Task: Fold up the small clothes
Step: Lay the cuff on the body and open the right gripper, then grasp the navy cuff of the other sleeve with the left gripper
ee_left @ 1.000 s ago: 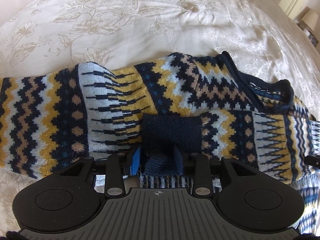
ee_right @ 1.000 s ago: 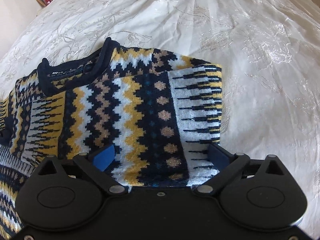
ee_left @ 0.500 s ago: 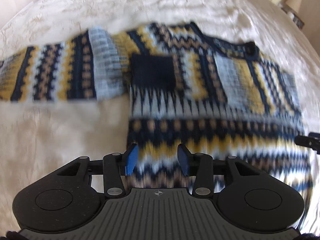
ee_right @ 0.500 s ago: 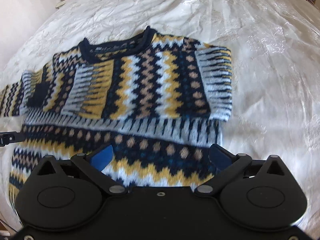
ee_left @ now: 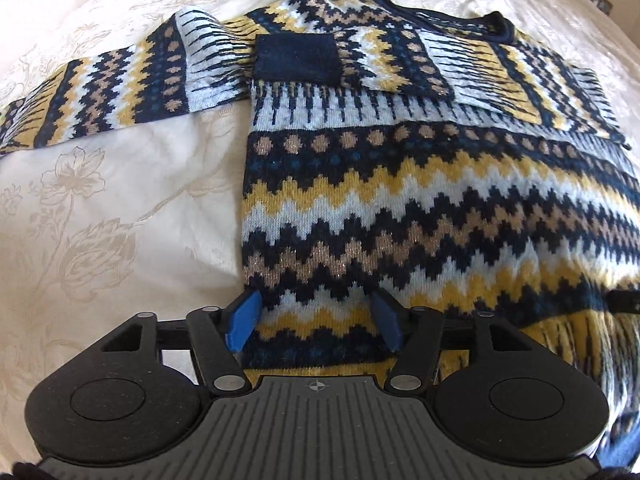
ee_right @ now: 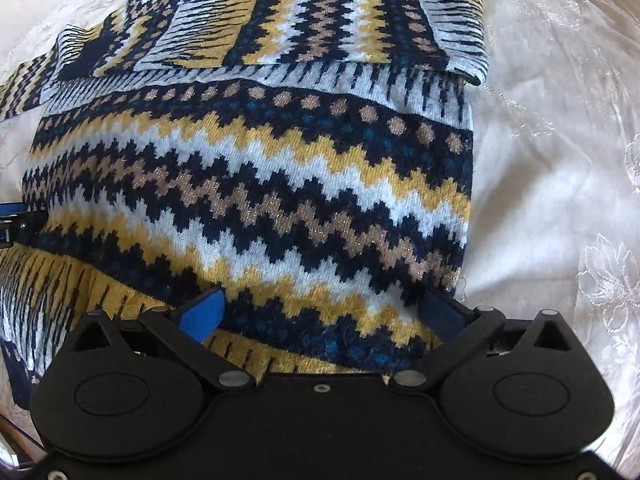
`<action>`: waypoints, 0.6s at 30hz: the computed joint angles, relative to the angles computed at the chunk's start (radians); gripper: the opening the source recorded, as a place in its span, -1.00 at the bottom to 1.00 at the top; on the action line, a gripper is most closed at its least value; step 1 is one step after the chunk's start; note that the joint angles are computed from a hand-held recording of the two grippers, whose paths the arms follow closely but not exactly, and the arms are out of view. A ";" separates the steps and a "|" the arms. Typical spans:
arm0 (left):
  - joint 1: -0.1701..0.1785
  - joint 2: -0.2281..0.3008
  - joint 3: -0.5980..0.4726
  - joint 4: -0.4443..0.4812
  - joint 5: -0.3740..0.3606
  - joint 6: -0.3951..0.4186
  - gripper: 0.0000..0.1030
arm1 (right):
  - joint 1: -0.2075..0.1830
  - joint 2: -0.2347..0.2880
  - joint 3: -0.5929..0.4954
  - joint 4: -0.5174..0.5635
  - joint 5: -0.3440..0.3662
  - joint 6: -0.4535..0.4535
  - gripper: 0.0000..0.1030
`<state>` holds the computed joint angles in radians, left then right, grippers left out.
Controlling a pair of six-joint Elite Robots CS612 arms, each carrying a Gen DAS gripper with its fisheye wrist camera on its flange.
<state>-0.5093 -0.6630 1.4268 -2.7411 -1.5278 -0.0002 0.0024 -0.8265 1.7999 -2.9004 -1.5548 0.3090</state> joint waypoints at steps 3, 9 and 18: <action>-0.021 0.003 0.006 -0.007 0.098 -0.051 0.83 | 0.000 0.005 -0.002 -0.010 -0.004 -0.009 1.00; -0.020 0.016 -0.005 -0.004 0.127 -0.138 1.00 | 0.013 0.023 0.034 -0.161 -0.039 -0.043 1.00; -0.020 0.024 0.019 -0.098 0.129 -0.173 1.00 | 0.006 0.012 0.029 -0.111 -0.017 -0.059 1.00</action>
